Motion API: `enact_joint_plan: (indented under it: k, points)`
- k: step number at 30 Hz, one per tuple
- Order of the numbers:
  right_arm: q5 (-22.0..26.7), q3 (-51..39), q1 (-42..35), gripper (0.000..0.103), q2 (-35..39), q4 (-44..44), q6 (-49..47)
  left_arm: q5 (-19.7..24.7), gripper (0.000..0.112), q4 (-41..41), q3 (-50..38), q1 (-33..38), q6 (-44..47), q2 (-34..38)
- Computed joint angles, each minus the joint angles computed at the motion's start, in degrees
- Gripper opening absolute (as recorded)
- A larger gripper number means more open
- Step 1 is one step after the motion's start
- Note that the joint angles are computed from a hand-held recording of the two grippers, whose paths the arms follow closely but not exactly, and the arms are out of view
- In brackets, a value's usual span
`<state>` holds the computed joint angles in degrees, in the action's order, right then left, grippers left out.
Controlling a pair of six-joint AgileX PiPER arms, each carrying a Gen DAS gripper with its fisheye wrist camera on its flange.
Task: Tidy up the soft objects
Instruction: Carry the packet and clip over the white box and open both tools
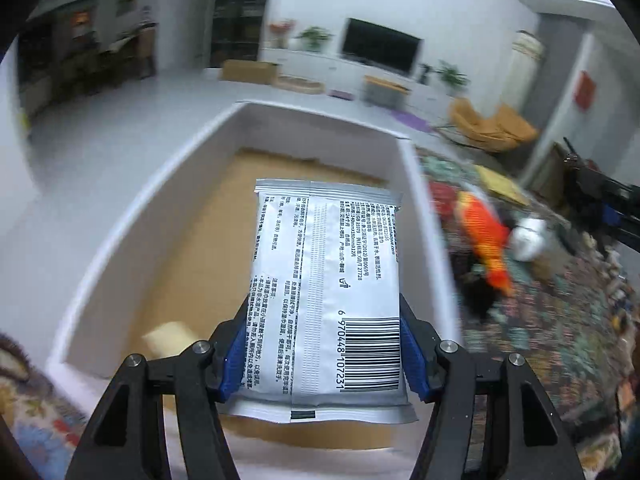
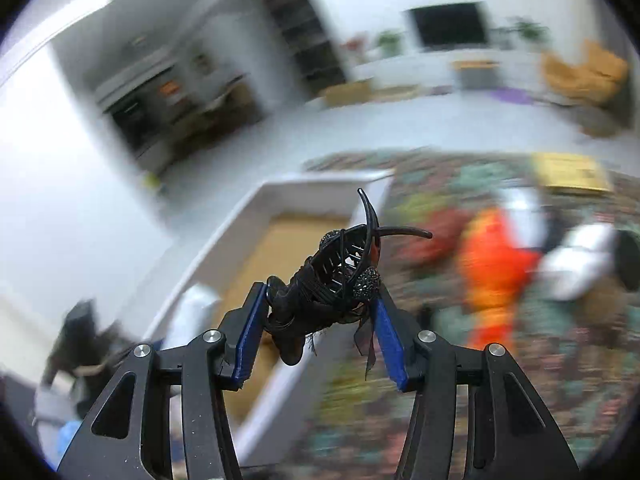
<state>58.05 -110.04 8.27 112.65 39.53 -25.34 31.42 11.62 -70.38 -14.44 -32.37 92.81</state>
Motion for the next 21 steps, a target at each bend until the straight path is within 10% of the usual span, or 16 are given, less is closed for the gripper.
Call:
enact_joint_plan:
  k: [3,8,15,21]
  points:
    - [3.07,-2.87,4.05,0.08,3.85,0.6,1.46,1.71,0.079,8.46,1.66,0.2,-8.98,0.26]
    - [-1.65,5.35,2.81,0.08,0.85,-0.73,-1.75,-1.62,0.087,14.01,4.41,-0.75,-17.71,-0.13]
    - [-26.92,28.08,-4.55,0.083,-4.72,-25.14,7.65,-5.31,0.087,6.04,-1.49,-11.05,-9.56,3.51]
    - [-37.92,36.39,-17.8,0.083,0.55,-48.24,29.24,-5.04,0.099,-9.7,-15.22,-22.61,4.9,16.92]
